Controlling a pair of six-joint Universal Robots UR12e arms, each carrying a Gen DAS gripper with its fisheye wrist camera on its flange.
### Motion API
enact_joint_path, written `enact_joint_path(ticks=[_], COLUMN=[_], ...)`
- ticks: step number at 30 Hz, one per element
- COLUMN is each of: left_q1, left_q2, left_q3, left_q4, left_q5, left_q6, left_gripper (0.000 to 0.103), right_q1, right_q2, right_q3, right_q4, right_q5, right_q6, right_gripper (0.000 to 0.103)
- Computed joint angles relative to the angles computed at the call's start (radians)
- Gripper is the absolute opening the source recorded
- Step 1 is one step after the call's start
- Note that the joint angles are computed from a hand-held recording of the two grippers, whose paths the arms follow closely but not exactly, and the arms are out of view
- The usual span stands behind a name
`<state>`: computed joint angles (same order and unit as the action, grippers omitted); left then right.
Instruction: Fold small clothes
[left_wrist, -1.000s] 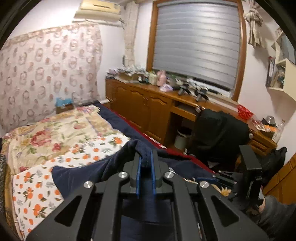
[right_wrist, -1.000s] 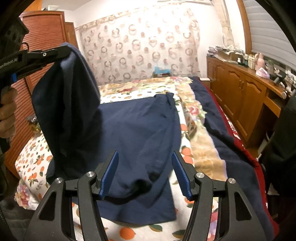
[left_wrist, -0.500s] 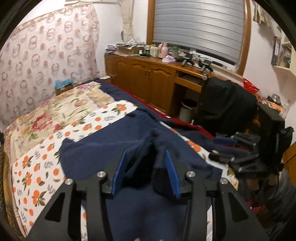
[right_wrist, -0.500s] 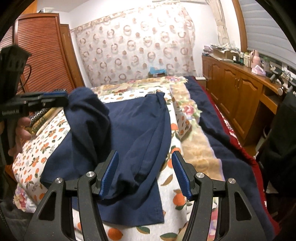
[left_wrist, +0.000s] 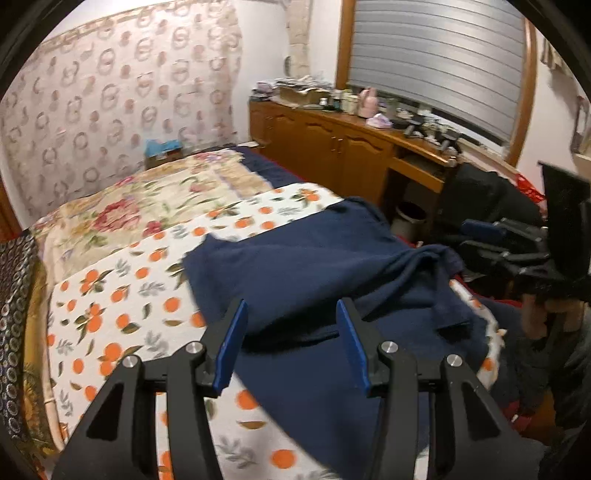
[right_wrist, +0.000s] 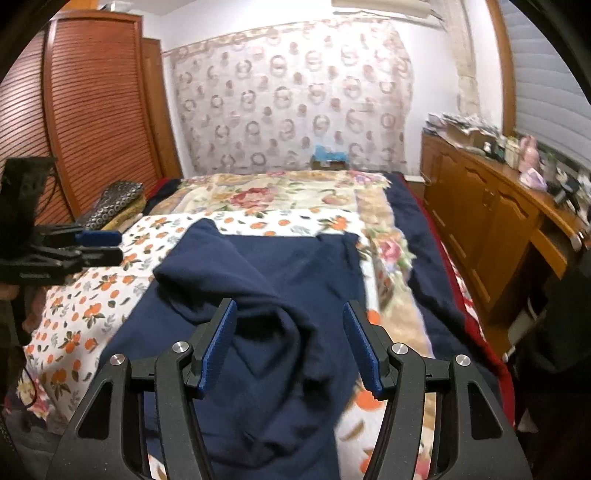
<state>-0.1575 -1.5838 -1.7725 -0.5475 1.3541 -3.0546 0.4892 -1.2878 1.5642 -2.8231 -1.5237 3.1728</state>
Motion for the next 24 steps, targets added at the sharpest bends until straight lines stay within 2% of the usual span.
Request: enact_joint_path(ticks=[11,24], left_q1=[0.062,0.126], left_q2=[-0.008,0.009], left_q3=[-0.040,-0.103], left_q4=[0.005,0.017], left_q5=[0.013,0.013], left_q6=[-0.023,-0.069], left_gripper=[0.049,0.049], right_q1=[0.041,0.082], right_q2=[0.117,0.236], right_q3=[-0.168,-0.350], right_q4=[0.114,0.332], right_q5=[0.039,0.123], right_q6=[-0.096,-0.253], right_gripper=[0.061,0.061])
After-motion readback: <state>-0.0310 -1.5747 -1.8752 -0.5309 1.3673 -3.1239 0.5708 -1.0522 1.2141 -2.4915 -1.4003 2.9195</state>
